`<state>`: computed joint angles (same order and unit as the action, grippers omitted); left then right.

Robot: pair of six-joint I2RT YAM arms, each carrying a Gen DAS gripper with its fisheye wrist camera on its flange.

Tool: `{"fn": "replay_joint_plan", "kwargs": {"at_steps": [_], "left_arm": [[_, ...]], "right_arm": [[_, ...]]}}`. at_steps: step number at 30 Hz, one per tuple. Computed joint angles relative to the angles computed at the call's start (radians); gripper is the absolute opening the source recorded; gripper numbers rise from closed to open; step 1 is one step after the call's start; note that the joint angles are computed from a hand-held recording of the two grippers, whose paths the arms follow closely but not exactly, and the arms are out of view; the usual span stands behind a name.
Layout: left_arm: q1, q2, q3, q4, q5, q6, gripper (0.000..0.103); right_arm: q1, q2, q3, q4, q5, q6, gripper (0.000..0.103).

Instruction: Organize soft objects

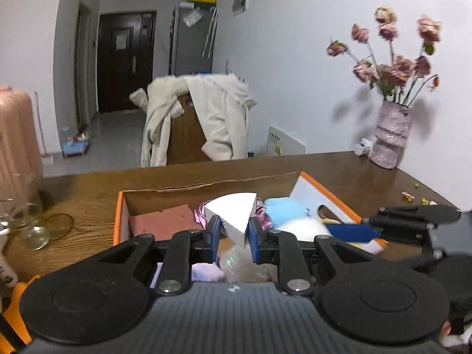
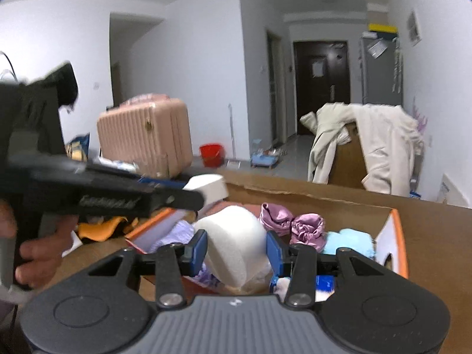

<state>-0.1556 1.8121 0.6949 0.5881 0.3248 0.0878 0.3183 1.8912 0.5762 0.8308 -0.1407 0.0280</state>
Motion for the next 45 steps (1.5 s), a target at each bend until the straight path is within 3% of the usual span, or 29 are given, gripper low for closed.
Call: {"fn": "replay_joint_plan", "kwargs": {"at_steps": [6,7,8,10,11,19,26,35,38,39,41,43,45], "left_arm": [[0.008,0.205,0.221,-0.075,0.008,-0.014,0.022],[0.007,0.235,0.256,-0.092,0.004,-0.027,0.022],[0.008,0.256,0.285,-0.113,0.005,-0.034,0.025],[0.010,0.289,0.325,-0.134,0.020,-0.037,0.054],[0.009,0.292,0.320,-0.118,0.019,-0.040,0.060],[0.012,0.251,0.272,-0.100,0.014,-0.033,0.069],[0.028,0.084,0.139,-0.100,-0.003,-0.028,0.075],[0.077,-0.278,-0.120,-0.093,-0.055,-0.037,0.084],[0.083,-0.404,-0.245,-0.031,-0.097,-0.053,0.087],[0.080,-0.443,-0.295,0.010,-0.123,-0.060,0.089],[0.061,-0.494,-0.407,0.151,-0.191,-0.067,0.096],[0.036,-0.517,-0.497,0.280,-0.250,-0.055,0.097],[0.014,-0.564,-0.560,0.315,-0.284,-0.037,0.098]], "right_arm": [[-0.016,0.149,0.154,-0.088,-0.041,-0.038,0.044],[-0.015,0.167,0.167,-0.092,-0.035,-0.039,0.046],[-0.014,0.178,0.176,-0.102,-0.024,-0.039,0.056],[-0.007,0.188,0.175,-0.097,0.005,-0.036,0.068],[-0.008,0.190,0.167,-0.078,0.007,-0.036,0.072],[-0.034,0.157,0.141,-0.046,0.013,-0.001,0.075],[-0.024,-0.012,0.038,-0.070,0.108,0.031,0.083],[0.022,-0.381,-0.136,-0.247,0.281,0.091,0.087],[0.067,-0.502,-0.218,-0.245,0.351,0.109,0.088],[0.089,-0.539,-0.254,-0.222,0.384,0.111,0.089],[0.141,-0.579,-0.330,-0.119,0.461,0.103,0.102],[0.189,-0.574,-0.411,0.043,0.534,0.089,0.103],[0.229,-0.546,-0.473,0.169,0.586,0.092,0.103]]}}
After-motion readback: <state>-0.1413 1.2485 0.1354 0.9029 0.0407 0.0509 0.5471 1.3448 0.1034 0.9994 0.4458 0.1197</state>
